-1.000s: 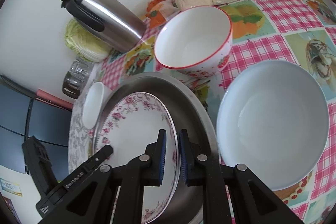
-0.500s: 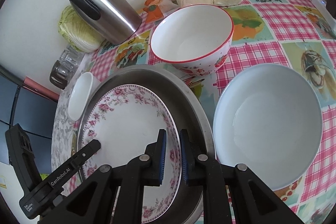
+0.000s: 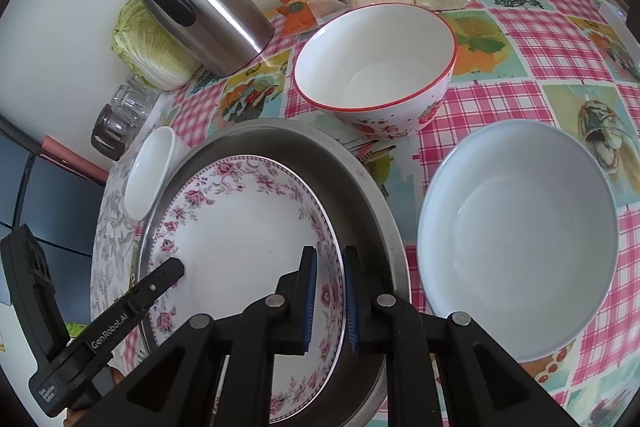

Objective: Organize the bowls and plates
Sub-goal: 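Lower the floral-rimmed plate into the steel basin with the right gripper, then open the right gripper to release the plate inside the basin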

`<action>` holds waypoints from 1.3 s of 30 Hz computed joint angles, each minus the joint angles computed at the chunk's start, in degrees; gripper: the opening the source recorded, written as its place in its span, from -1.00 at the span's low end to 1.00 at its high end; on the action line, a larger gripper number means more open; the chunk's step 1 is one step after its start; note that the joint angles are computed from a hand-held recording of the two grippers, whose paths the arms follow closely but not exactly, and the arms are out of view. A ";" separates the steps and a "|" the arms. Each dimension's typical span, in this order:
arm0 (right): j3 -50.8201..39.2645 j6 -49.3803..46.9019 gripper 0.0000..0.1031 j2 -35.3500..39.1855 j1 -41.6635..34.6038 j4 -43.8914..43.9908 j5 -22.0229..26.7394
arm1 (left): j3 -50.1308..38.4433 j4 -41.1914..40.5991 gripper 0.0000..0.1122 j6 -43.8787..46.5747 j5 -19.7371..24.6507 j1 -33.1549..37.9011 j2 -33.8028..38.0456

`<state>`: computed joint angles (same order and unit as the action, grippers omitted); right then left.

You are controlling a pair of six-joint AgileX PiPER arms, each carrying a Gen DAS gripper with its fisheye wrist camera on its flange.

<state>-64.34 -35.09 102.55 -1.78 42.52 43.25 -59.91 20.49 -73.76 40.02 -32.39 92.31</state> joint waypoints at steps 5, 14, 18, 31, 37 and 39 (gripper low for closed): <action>-0.30 0.09 -0.69 0.07 -0.23 -0.33 0.39 | 0.17 -0.03 -0.61 -0.31 -0.28 -0.02 -0.01; -0.78 1.53 -0.70 0.10 -0.24 -1.84 1.01 | 0.15 -0.93 -0.61 0.21 -0.15 0.33 0.02; -0.65 1.52 -0.69 -0.59 -0.32 -2.09 0.74 | -0.65 -0.34 -0.53 -0.04 0.99 -0.15 0.33; -0.13 2.37 -0.25 -7.79 -0.35 -5.50 -0.98 | -3.79 5.82 -0.19 -4.63 7.99 -4.20 -1.66; 0.83 5.73 0.37 -10.34 2.45 -12.43 -4.05 | -5.83 6.16 0.15 -3.95 11.14 -5.35 -1.18; 1.38 5.61 0.50 -10.97 2.96 -13.13 -4.92 | -6.79 6.70 0.16 -3.57 12.94 -5.98 -0.53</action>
